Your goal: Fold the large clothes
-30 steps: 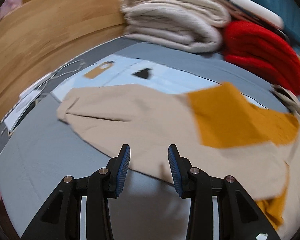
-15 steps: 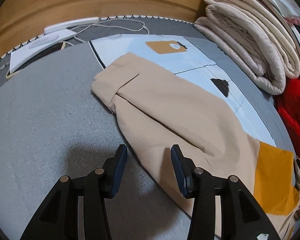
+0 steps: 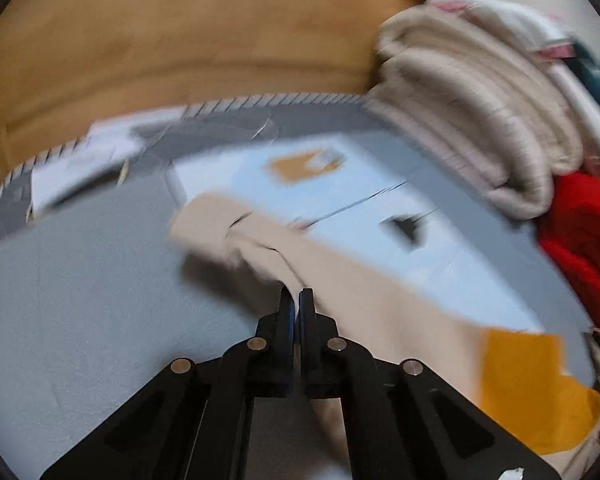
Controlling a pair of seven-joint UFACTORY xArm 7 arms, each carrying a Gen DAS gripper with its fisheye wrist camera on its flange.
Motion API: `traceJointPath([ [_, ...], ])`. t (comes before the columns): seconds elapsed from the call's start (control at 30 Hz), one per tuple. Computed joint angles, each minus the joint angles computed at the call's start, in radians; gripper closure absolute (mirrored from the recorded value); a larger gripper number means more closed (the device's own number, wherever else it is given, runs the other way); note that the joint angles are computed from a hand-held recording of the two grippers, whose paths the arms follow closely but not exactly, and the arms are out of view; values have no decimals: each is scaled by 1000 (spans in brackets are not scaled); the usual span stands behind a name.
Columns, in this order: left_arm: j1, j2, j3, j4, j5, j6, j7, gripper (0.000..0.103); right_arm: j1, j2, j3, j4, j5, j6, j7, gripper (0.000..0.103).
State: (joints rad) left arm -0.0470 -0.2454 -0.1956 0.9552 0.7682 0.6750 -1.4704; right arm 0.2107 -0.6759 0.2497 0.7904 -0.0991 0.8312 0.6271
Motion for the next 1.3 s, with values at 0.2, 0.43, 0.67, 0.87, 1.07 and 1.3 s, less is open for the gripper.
traceJointPath([
  [0.2,-150,147,-117,334,104,23,79,103,-18,-19,-34,2,22,52,10,74],
  [0.43,-457,545,-255,804,78,9,381,102,-14,-39,-53,-14,54,59,-4,57],
  [0.67,-595,853,-370,1122,-280,263,662,88,-31,-58,-58,-26,71,47,-1,87],
  [0.87,-670,686,-216,1125,-281,482,452,87,-14,-31,-85,-27,135,28,15,85],
  [1.07,-747,649,-84,1104,-196,587,425,83,31,31,-134,-77,253,-40,2,65],
  [1.3,-770,693,3,1166,-268,584,487,82,74,171,-189,-106,393,-148,-59,64],
])
